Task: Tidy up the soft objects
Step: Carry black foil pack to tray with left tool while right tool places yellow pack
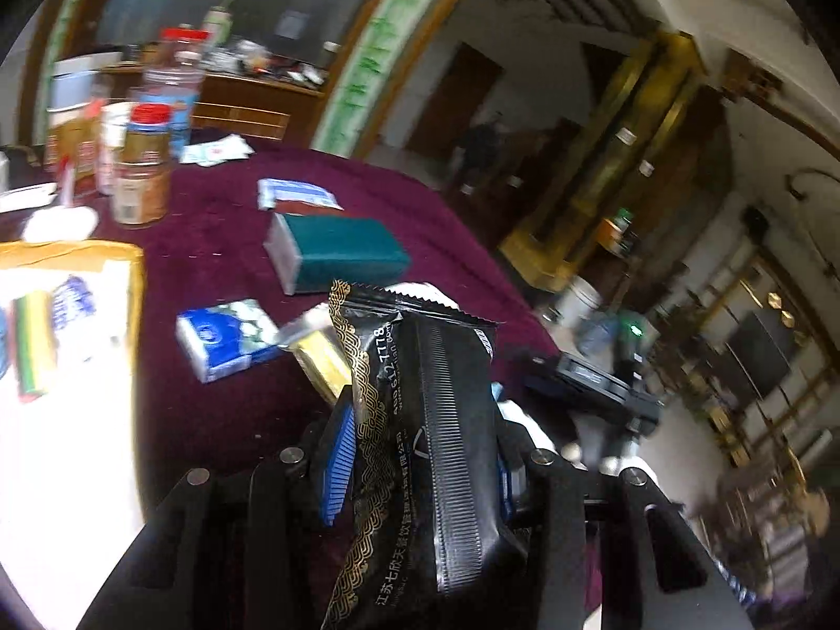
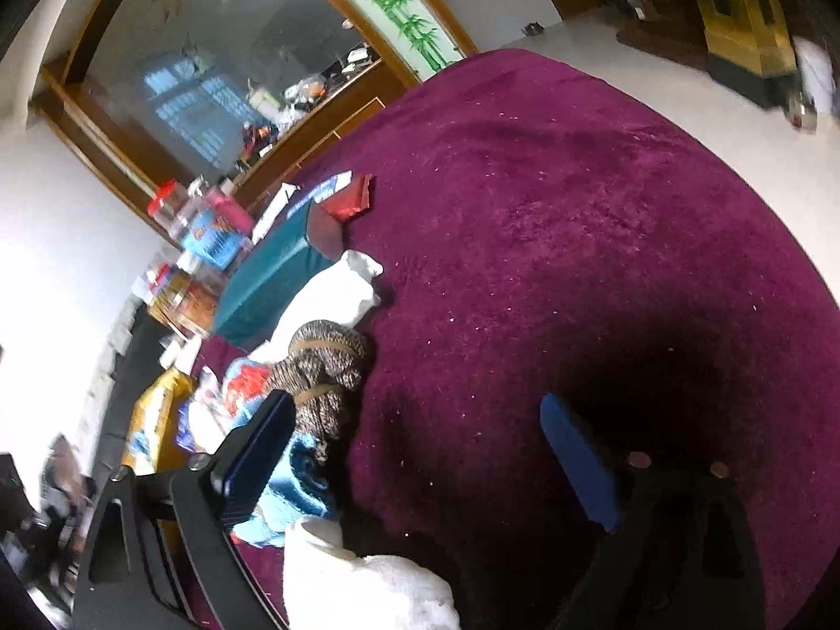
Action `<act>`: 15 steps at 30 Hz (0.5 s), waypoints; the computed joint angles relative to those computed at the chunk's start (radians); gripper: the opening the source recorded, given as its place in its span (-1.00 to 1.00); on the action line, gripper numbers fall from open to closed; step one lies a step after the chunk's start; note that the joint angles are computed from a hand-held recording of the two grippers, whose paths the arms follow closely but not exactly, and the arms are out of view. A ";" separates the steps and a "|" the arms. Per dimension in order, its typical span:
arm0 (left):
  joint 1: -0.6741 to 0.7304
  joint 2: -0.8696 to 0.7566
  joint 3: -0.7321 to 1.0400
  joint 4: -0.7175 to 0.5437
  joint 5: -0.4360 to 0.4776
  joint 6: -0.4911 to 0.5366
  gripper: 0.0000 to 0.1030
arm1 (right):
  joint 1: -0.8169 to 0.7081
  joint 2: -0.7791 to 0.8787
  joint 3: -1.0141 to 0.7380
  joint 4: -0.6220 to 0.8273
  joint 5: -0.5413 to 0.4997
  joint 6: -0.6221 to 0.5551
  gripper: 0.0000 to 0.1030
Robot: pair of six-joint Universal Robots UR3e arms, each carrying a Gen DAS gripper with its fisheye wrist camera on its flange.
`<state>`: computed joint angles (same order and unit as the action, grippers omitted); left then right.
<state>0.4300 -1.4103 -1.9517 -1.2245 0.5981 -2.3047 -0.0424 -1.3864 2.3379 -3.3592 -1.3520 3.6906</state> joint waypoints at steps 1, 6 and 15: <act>-0.003 -0.015 0.029 -0.047 0.006 0.034 -0.14 | 0.034 0.008 -0.033 0.036 -0.048 -0.003 0.87; 0.033 -0.046 0.135 -0.215 0.013 0.129 -0.14 | 0.118 0.034 -0.119 0.132 -0.185 0.005 0.88; 0.453 0.267 0.011 -0.830 -0.075 0.568 -0.14 | 0.134 0.029 -0.144 0.186 -0.216 -0.013 0.92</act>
<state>0.8834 -1.1430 -1.9409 -2.0543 0.5232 -1.7367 0.0915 -1.3577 2.1944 -3.1734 -1.5675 3.6776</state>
